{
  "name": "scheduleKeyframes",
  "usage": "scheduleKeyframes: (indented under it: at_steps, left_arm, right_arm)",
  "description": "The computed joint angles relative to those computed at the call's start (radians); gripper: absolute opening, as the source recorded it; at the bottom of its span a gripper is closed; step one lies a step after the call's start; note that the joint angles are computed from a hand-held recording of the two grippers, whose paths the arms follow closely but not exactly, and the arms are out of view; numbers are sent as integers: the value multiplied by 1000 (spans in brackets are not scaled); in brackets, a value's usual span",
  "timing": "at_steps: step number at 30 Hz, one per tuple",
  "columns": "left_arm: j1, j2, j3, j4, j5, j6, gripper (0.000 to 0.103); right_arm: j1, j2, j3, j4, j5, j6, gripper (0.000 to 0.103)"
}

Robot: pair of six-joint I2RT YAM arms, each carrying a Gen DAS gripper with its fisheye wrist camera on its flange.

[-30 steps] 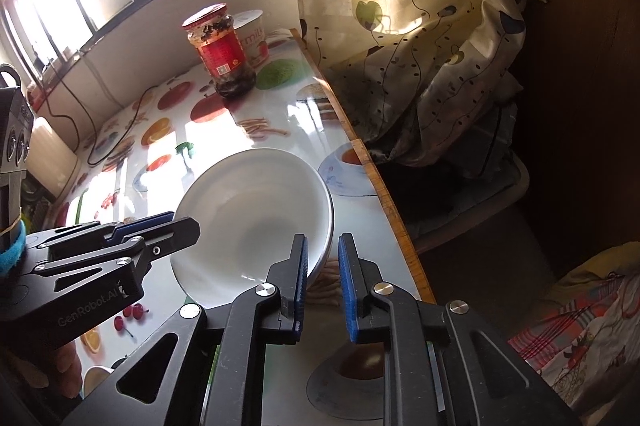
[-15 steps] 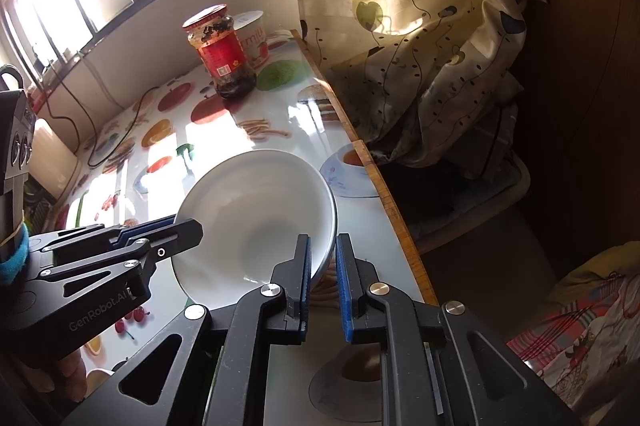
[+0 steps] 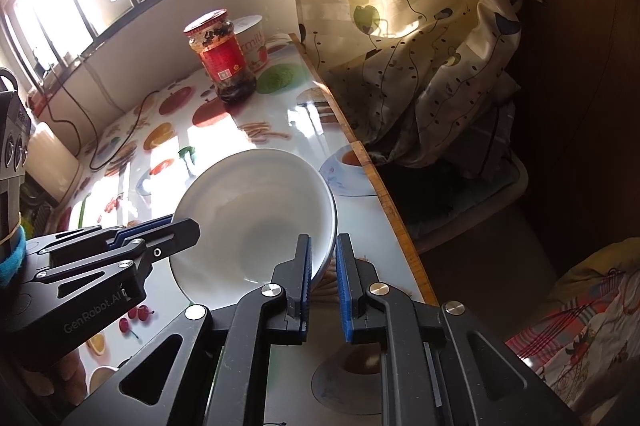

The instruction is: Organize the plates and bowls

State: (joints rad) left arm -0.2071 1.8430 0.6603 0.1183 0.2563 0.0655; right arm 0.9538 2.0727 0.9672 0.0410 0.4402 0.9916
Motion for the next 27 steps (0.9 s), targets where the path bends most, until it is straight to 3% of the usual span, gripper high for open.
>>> scheduleKeyframes:
  at_steps: [11,27]
  left_arm:
    - [28,-171,-108,-10,26,4,13]
    - [142,-520,-278,-146,102,70,13]
  right_arm:
    - [71,-76,-25,-38,60,52,13]
    - [256,-153,35,-219,197,187,13]
